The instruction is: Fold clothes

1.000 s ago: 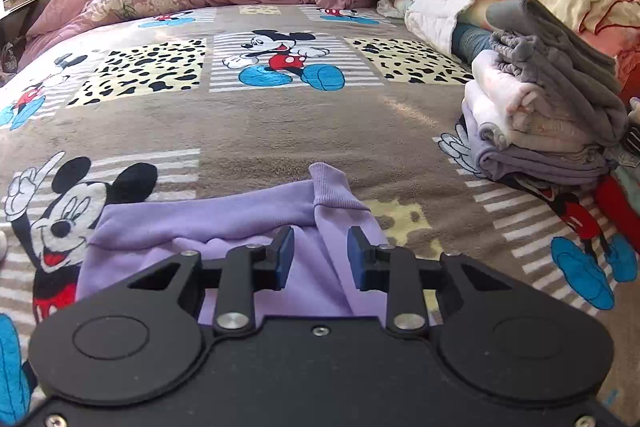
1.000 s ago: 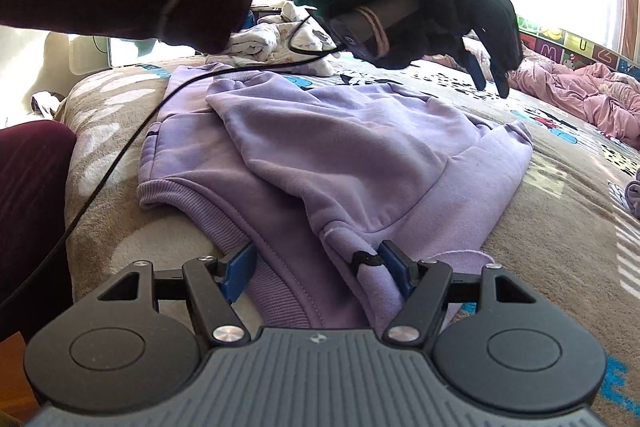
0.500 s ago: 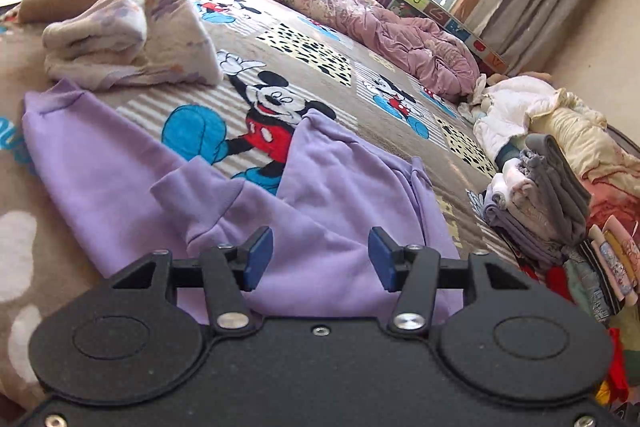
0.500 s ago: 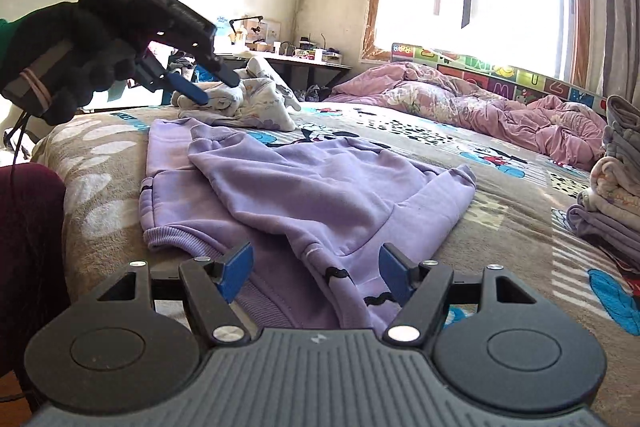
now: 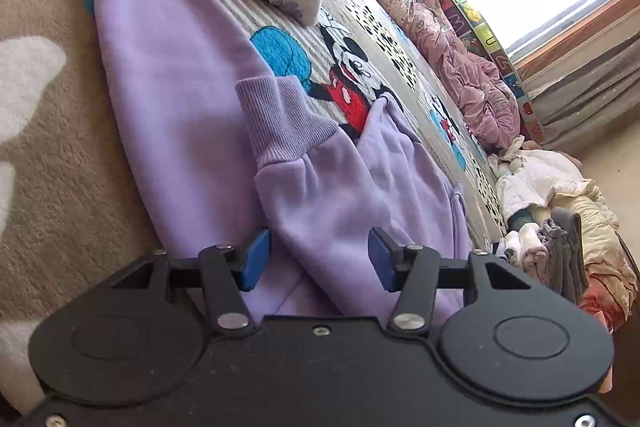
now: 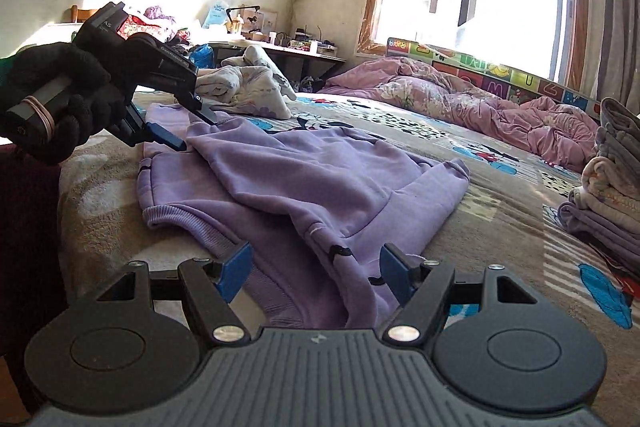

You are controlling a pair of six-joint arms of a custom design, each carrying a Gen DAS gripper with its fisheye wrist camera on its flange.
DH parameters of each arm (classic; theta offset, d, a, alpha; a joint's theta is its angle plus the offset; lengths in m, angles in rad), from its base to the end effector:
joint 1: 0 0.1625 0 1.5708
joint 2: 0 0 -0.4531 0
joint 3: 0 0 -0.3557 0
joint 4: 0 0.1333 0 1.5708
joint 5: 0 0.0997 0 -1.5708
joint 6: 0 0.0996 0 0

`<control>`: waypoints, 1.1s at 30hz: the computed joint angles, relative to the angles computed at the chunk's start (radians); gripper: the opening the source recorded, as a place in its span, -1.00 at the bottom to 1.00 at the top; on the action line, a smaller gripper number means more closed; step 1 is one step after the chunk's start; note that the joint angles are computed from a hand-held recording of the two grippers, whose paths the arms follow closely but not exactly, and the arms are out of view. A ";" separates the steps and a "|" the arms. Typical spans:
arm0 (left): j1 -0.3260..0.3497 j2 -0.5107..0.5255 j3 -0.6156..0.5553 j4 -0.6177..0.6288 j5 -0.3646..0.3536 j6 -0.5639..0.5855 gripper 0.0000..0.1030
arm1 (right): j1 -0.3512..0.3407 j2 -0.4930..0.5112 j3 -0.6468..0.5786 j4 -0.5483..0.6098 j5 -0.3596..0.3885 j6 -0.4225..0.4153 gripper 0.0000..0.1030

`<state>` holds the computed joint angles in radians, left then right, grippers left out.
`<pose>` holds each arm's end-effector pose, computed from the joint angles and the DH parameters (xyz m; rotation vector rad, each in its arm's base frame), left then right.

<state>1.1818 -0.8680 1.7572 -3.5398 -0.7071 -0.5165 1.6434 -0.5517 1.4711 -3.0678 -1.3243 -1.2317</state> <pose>-0.0421 -0.6539 0.2894 -0.7731 2.2335 -1.6870 0.2107 -0.7244 0.0906 1.8361 -2.2295 0.9133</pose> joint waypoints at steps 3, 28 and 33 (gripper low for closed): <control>0.008 0.021 -0.041 -0.002 0.031 0.038 -0.40 | 0.000 0.000 0.001 0.014 -0.001 -0.007 0.36; -0.062 0.142 -0.365 0.015 -0.037 0.484 -0.97 | 0.019 0.015 -0.022 0.110 -0.077 -0.108 0.45; -0.062 0.213 -0.536 0.114 -0.092 0.530 -0.97 | 0.017 0.005 -0.048 0.209 -0.083 -0.062 0.48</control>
<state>1.1201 -0.6546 1.2217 -3.4254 -0.7990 0.0133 1.6607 -0.5469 1.4232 -2.8586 -1.4072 -1.2938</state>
